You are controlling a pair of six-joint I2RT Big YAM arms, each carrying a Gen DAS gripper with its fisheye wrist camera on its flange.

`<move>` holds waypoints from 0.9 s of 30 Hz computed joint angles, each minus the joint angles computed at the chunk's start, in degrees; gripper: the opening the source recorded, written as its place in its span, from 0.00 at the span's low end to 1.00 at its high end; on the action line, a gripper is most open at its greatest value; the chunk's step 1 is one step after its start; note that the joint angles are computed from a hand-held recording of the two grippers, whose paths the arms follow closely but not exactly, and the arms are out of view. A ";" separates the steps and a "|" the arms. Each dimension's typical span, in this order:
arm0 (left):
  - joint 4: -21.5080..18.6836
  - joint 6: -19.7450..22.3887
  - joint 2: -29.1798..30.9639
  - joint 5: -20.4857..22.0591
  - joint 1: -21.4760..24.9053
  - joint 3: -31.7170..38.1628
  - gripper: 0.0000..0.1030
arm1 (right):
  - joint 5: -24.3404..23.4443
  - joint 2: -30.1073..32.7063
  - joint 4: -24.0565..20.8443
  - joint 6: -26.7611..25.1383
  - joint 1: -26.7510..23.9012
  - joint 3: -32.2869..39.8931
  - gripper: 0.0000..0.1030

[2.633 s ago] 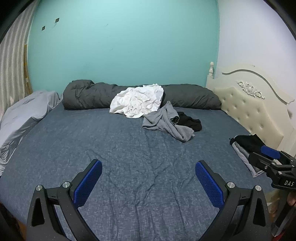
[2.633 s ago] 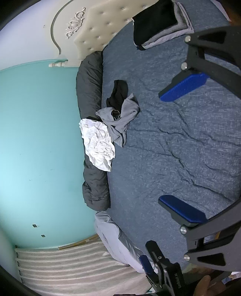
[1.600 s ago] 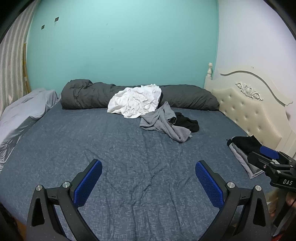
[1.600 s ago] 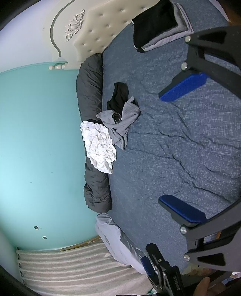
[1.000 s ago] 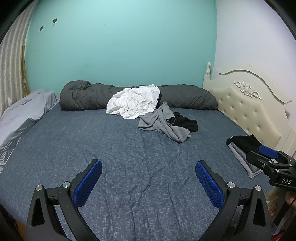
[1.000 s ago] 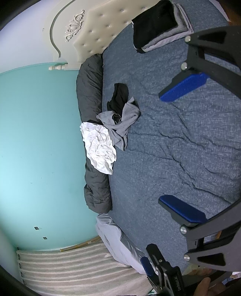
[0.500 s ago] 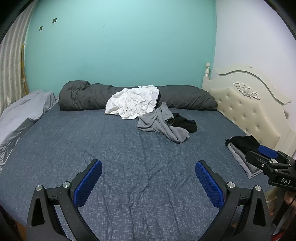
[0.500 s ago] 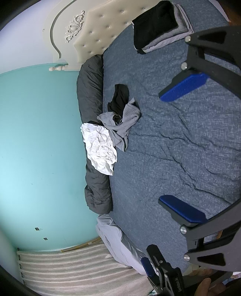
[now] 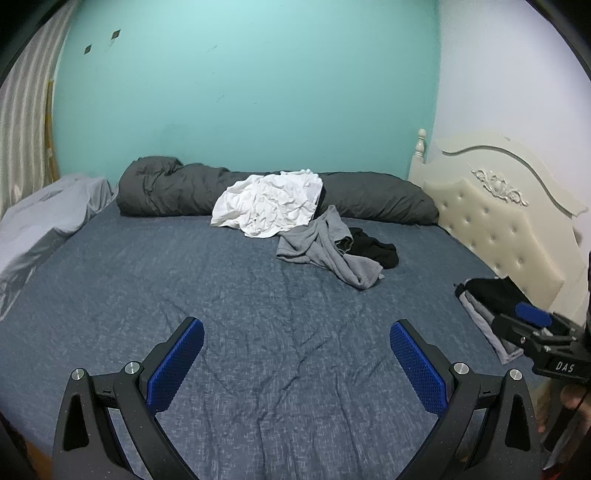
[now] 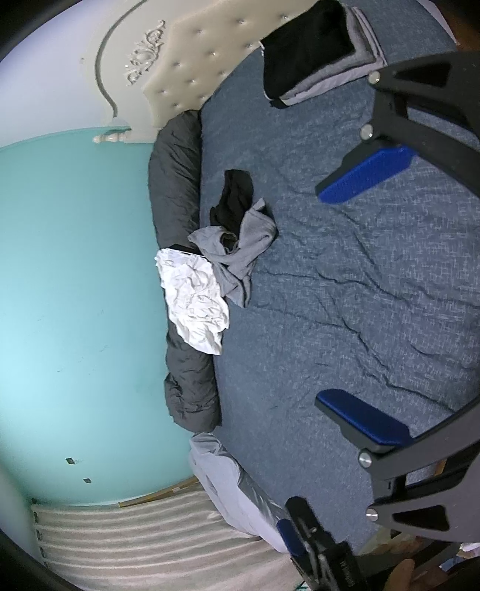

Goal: Fold clothes

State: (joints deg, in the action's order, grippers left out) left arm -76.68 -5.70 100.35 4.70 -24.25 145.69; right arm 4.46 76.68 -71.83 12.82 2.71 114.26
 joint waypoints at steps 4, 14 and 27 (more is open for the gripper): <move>3.11 -1.48 1.26 -0.48 0.96 -3.46 1.00 | -0.94 1.15 1.11 -0.03 -2.37 -2.60 0.98; 7.40 -3.84 12.92 -1.89 3.60 0.65 1.00 | -4.95 11.25 6.90 -2.23 -8.13 -1.85 0.98; 13.32 -7.98 24.50 -0.82 5.15 2.66 1.00 | -6.85 37.72 0.73 -4.72 -11.81 24.53 0.98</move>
State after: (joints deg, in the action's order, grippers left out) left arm -63.36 -13.67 124.85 3.88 -19.10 148.35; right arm -2.39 114.40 -71.10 8.10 -9.10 138.79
